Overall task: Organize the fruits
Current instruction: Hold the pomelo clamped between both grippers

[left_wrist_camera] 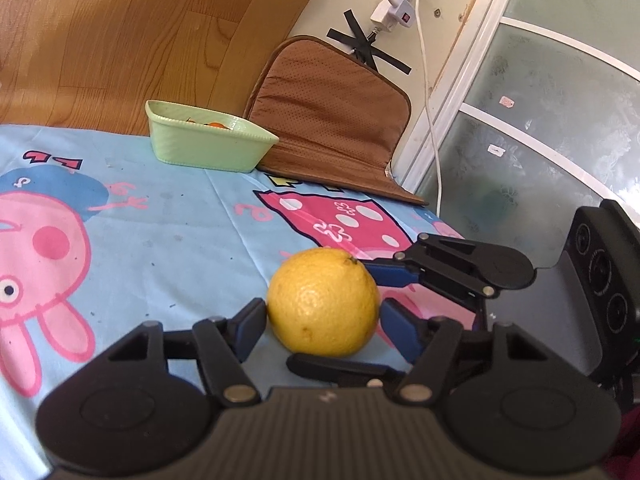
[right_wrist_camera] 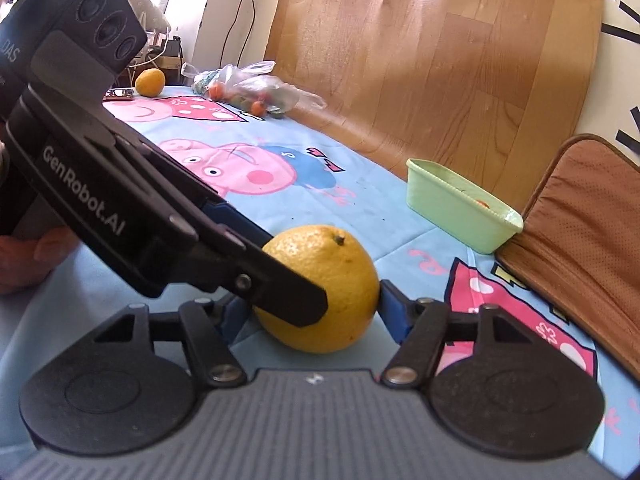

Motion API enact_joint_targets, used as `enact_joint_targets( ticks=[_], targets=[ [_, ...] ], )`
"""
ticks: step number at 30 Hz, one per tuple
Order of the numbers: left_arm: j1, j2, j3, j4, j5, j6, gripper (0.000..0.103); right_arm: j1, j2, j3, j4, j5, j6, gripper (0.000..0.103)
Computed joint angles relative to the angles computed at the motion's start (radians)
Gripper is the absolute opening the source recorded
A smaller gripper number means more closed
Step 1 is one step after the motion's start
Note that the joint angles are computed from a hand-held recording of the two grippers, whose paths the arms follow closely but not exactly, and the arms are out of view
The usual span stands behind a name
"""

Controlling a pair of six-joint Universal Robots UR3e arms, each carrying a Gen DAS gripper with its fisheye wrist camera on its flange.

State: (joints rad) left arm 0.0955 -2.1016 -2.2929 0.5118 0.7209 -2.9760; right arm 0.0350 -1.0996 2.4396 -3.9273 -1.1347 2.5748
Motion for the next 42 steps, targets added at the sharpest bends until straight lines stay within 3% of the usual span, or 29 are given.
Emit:
enact_joint_targets(
  ticks=[19, 31, 42],
  targets=[
    [-0.016, 0.0, 0.002, 0.008, 0.024, 0.011, 0.065, -0.043, -0.046, 0.019, 0.082, 0.064, 0.042, 0.068],
    [-0.028, -0.001, -0.003, 0.04, 0.06, 0.001, 0.07, -0.007, -0.023, 0.009, 0.046, 0.006, 0.03, 0.069],
    [-0.022, -0.011, 0.005, 0.03, 0.056, -0.018, 0.076, -0.009, -0.051, 0.007, 0.108, 0.004, 0.121, 0.068]
  ],
)
